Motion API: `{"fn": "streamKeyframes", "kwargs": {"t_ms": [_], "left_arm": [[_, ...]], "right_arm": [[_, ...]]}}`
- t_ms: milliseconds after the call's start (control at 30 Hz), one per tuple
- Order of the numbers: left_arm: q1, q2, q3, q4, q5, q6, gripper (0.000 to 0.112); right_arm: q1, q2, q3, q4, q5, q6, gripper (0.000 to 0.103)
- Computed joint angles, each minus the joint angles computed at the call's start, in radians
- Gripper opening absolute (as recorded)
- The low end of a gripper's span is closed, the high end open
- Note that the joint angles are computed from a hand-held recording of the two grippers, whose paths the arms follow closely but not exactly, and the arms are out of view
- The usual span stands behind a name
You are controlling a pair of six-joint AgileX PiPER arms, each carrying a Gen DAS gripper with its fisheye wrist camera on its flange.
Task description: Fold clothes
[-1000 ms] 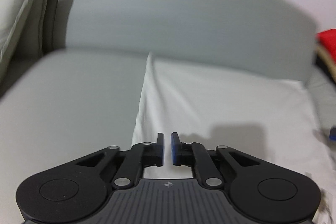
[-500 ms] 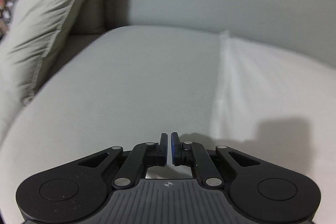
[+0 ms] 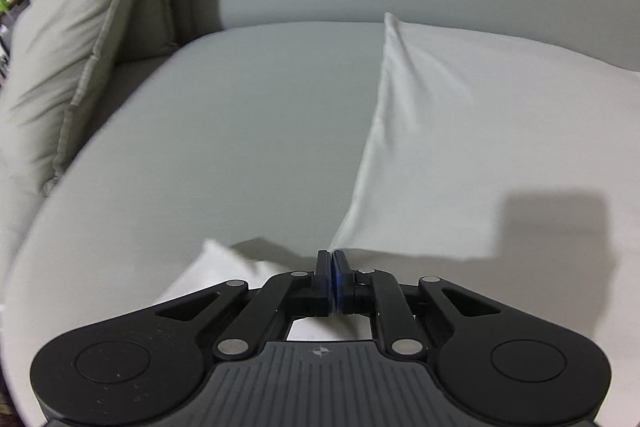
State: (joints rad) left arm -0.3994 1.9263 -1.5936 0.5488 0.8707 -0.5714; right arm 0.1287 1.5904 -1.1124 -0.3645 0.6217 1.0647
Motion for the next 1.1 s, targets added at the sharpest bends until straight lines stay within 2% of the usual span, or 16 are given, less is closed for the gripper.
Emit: {"fn": "streamKeyframes", "kwargs": {"t_ms": [33, 67, 167, 333, 367, 433, 533, 633, 700, 767, 800, 833, 900, 933, 1033, 1100], "left_arm": [[-0.010, -0.028, 0.018, 0.021, 0.014, -0.010, 0.008], [-0.005, -0.082, 0.064, 0.002, -0.010, 0.004, 0.009], [0.080, -0.234, 0.161, -0.137, -0.082, 0.160, 0.010], [0.115, -0.483, 0.278, -0.286, -0.056, 0.312, 0.012], [0.105, -0.529, 0.302, -0.305, -0.043, 0.337, 0.014], [0.073, -0.600, 0.340, -0.314, -0.016, 0.358, 0.026], [0.050, -0.690, 0.396, -0.343, 0.014, 0.347, 0.034], [0.065, -0.766, 0.457, -0.438, 0.028, 0.367, 0.036], [0.035, -0.764, 0.498, -0.449, 0.018, 0.371, 0.037], [-0.011, -0.742, 0.534, -0.436, 0.002, 0.359, 0.037], [-0.044, -0.724, 0.553, -0.412, -0.012, 0.329, 0.036], [-0.075, -0.702, 0.568, -0.390, -0.023, 0.300, 0.035], [-0.126, -0.668, 0.584, -0.365, -0.033, 0.250, 0.033], [-0.148, -0.652, 0.589, -0.342, -0.055, 0.229, 0.033], [-0.208, -0.591, 0.597, -0.219, -0.133, 0.140, 0.033], [-0.224, -0.544, 0.595, -0.176, -0.163, 0.098, 0.031]], "right_arm": [[0.009, -0.017, -0.017, 0.012, 0.036, -0.002, 0.001], [0.015, -0.054, -0.015, 0.029, 0.054, -0.003, 0.004], [0.032, -0.226, 0.036, 0.086, 0.096, -0.036, 0.005], [0.048, -0.541, 0.107, 0.206, 0.212, -0.168, 0.011], [0.047, -0.564, 0.105, 0.233, 0.221, -0.192, 0.014], [0.043, -0.608, 0.099, 0.286, 0.242, -0.237, 0.017], [0.032, -0.666, 0.084, 0.366, 0.276, -0.301, 0.021], [0.039, -0.723, 0.084, 0.435, 0.313, -0.333, 0.021], [0.144, -0.765, 0.100, 0.372, 0.339, -0.239, 0.024], [0.201, -0.765, 0.144, 0.353, 0.317, -0.204, 0.042], [0.234, -0.758, 0.172, 0.336, 0.301, -0.178, 0.042], [0.291, -0.745, 0.202, 0.291, 0.288, -0.120, 0.040], [0.380, -0.698, 0.248, 0.233, 0.268, -0.049, 0.022], [0.381, -0.669, 0.268, 0.251, 0.237, -0.073, 0.010], [0.372, -0.579, 0.293, 0.287, 0.149, -0.142, 0.010], [0.398, -0.512, 0.279, 0.206, 0.119, -0.112, 0.010]]}}
